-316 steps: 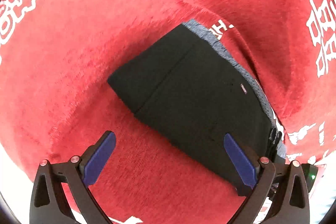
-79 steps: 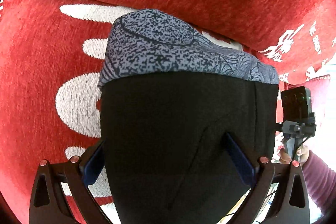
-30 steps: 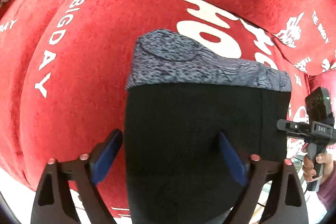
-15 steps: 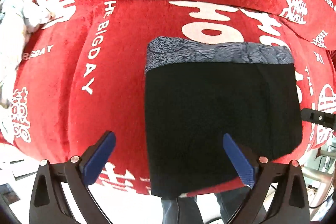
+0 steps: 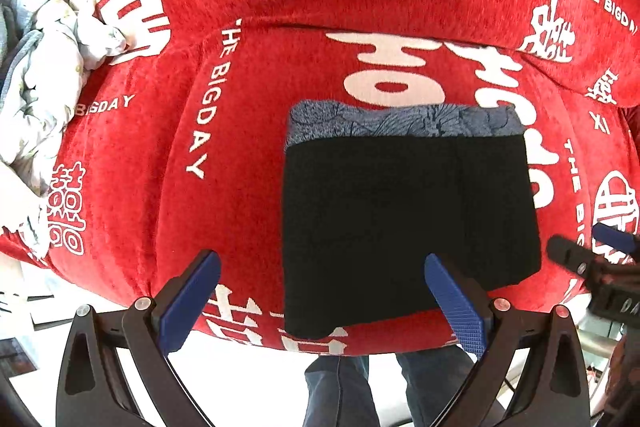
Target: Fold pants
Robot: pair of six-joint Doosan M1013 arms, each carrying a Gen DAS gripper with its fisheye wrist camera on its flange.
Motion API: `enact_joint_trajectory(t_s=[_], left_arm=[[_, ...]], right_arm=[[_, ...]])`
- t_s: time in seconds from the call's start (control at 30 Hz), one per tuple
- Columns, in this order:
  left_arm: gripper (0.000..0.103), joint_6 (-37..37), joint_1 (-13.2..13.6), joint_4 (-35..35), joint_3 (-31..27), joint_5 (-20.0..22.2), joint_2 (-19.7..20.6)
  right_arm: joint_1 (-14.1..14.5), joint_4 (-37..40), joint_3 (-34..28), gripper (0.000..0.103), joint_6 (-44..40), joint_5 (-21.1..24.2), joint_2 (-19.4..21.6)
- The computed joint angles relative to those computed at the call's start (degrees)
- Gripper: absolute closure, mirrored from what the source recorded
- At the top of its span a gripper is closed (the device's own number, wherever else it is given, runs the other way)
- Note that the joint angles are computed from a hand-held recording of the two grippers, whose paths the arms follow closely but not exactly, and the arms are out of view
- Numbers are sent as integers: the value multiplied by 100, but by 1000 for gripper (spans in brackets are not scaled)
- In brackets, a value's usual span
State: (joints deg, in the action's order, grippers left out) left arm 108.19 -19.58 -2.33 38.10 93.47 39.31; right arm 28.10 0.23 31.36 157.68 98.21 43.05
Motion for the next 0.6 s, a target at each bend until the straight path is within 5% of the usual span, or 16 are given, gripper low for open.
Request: enact_joint_trajectory(t_s=[0.6], left_arm=[[1, 40, 0, 24, -386, 414, 34]], right_arm=[[67, -24, -1833, 0, 30, 1301, 717]])
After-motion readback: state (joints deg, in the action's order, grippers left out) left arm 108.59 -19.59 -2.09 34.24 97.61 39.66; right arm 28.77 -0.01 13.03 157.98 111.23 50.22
